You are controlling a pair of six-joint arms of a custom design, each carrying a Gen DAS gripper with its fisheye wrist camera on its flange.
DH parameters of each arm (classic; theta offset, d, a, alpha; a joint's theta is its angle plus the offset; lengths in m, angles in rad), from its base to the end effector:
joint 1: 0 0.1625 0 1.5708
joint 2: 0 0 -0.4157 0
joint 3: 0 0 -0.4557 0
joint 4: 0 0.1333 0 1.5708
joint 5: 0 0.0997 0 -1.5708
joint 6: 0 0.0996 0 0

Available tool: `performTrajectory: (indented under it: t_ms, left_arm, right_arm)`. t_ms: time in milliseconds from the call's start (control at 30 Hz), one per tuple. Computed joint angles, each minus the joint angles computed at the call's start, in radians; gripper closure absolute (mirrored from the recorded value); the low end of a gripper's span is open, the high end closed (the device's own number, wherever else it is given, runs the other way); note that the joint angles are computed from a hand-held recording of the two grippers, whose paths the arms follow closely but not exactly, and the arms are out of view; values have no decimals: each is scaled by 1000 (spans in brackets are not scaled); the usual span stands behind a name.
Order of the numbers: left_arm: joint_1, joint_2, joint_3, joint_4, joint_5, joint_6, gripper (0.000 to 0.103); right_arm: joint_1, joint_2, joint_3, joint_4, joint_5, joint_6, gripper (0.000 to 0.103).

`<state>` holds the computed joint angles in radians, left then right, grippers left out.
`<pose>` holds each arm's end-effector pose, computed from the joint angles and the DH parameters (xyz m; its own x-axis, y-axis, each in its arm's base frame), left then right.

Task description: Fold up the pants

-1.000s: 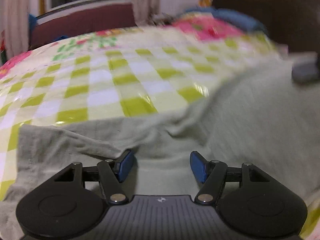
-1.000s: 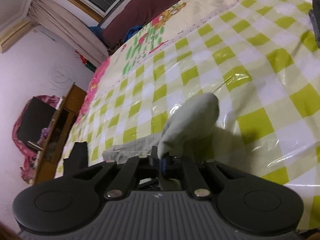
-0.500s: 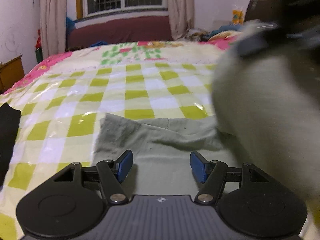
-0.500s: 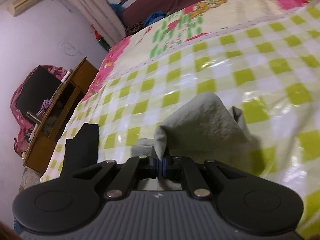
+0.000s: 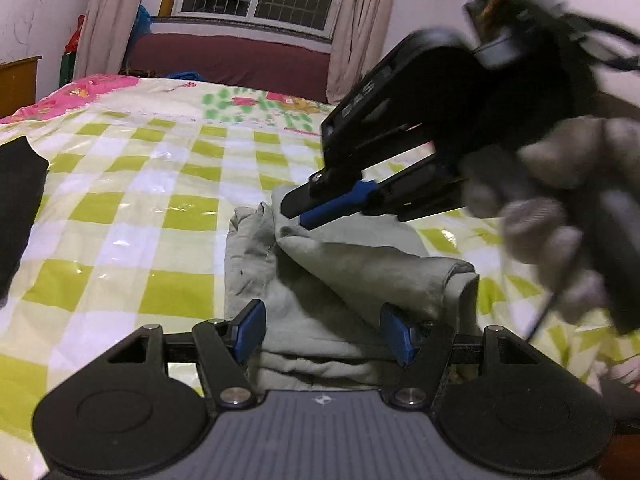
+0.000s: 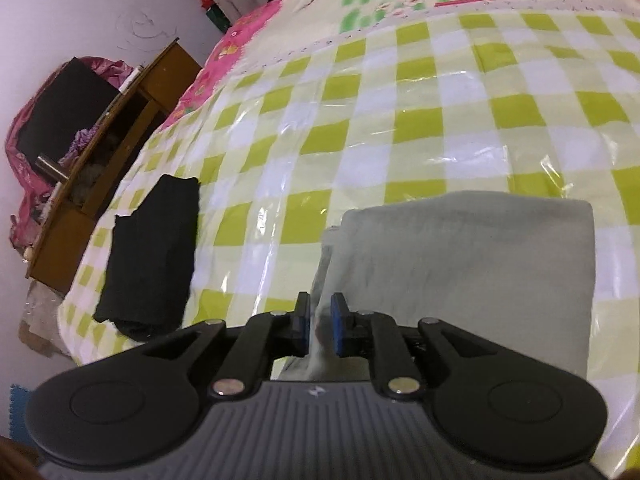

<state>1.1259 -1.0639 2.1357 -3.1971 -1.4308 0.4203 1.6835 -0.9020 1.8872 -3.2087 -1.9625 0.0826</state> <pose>-0.1067 -0.5657 0.0944 -0.6956 0.6416 -0.3231 0.7116 0.5538 -0.4323 0.1672 -0.6299 0.0963 -0.9486 0.1911 0.2521 -0.0111 0.7763 -0.6303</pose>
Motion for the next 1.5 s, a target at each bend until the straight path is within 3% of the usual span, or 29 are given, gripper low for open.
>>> performTrajectory:
  t_ms: [133,200,333,500,667,767,867,1033,1300,1367,1400,1467,1500]
  left_arm:
    - [-2,-38,44,-44,31,2,23]
    - [5,-53,49,-34,41,-21,23]
    - [17,-85,63,-9,37,-59,23]
    - [6,-126,100,-24,106,-62,23]
    - [-22,-189,149,3,93,-72,21]
    - [-54,-161,151,17,118,-59,19]
    - [-92,-110,136,32,173,-61,19]
    - [-179,-9,131,-147,311,47,19]
    - [-192,72,56,-101,392,34,19]
    - [-190,94,40,-72,416,26,20]
    - [-191,98,39,-67,420,30,20]
    - [-190,95,46,-70,417,44,20]
    - [-188,87,49,-61,409,41,20]
  right_arm:
    - [-7,-10,-4,42,59,19,77]
    - [-2,-11,-3,46,58,-3,76]
    - [25,-11,-4,60,-39,-89,72]
    - [47,-2,-6,47,-148,-208,69]
    - [36,-6,-12,39,-145,-221,67]
    - [36,17,-37,10,-158,-283,58]
    - [32,33,-68,27,-169,-303,56]
    - [28,42,-80,94,-149,-286,52]
    - [18,61,-103,172,-183,-327,48]
    - [8,61,-107,180,-186,-324,50]
    - [3,57,-108,191,-181,-318,56]
    - [-13,35,-100,226,-140,-302,91]
    - [-23,16,-90,251,-106,-279,96]
